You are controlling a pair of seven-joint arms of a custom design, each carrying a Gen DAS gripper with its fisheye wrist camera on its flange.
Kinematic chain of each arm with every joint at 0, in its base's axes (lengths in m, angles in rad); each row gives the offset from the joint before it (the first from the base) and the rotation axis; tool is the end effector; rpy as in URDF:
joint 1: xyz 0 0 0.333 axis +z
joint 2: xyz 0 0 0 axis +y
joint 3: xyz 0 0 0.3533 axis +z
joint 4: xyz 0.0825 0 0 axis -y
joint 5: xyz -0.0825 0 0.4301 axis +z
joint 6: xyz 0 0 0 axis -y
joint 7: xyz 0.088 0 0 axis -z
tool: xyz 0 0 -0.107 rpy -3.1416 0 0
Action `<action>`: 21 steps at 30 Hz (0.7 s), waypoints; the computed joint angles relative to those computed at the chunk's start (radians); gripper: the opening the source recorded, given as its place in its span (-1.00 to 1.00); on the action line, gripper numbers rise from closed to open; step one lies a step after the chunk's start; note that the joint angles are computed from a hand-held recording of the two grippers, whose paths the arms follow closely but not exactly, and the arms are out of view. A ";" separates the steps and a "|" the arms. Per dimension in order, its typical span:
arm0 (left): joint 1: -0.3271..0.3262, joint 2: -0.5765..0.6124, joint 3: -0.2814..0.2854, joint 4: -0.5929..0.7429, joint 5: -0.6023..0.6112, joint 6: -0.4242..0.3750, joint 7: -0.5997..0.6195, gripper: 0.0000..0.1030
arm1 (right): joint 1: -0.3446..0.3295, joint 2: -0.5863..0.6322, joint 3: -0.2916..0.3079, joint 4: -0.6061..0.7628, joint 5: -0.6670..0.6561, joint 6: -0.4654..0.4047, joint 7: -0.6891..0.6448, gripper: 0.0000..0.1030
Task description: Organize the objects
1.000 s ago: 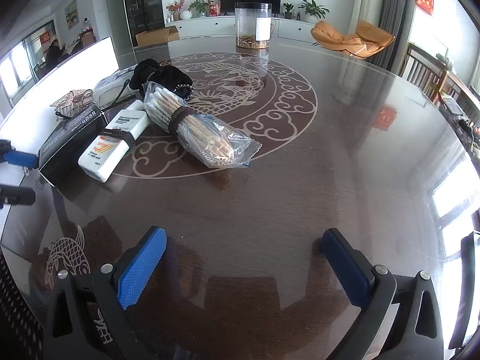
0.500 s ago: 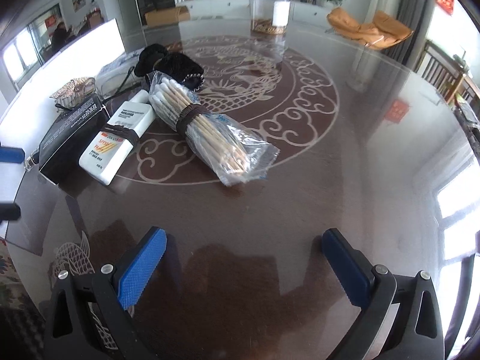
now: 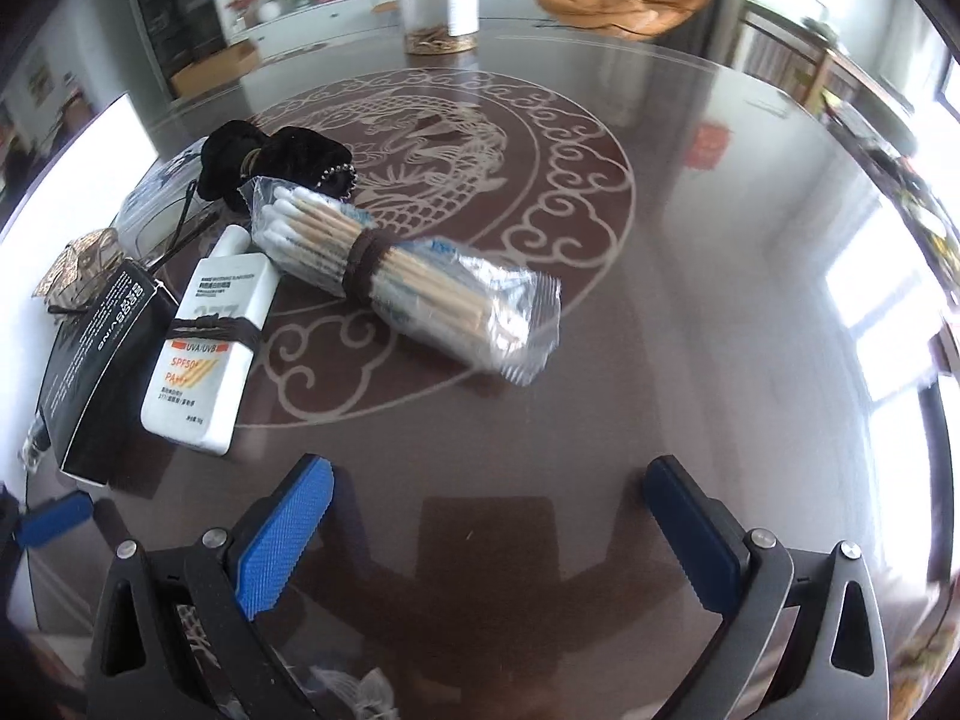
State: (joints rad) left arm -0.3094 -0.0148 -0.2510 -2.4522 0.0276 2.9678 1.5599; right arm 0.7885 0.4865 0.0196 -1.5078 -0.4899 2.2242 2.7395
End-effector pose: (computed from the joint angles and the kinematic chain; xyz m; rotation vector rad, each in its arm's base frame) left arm 0.4637 -0.2933 0.3650 -1.3358 2.4615 -0.6563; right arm 0.5485 0.5488 0.4244 -1.8663 2.0786 -0.5090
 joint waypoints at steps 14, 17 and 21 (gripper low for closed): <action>0.031 0.037 0.012 0.001 0.190 0.046 -0.231 1.00 | 0.066 0.122 -0.020 0.218 0.073 -0.143 0.025 1.00; 0.036 0.033 0.010 -0.007 0.221 0.060 -0.263 1.00 | 0.098 0.081 -0.041 0.130 -0.012 -0.071 0.084 1.00; 0.038 0.025 0.004 0.002 0.193 0.036 -0.236 1.00 | 0.102 0.065 -0.039 0.091 -0.075 -0.029 0.116 1.00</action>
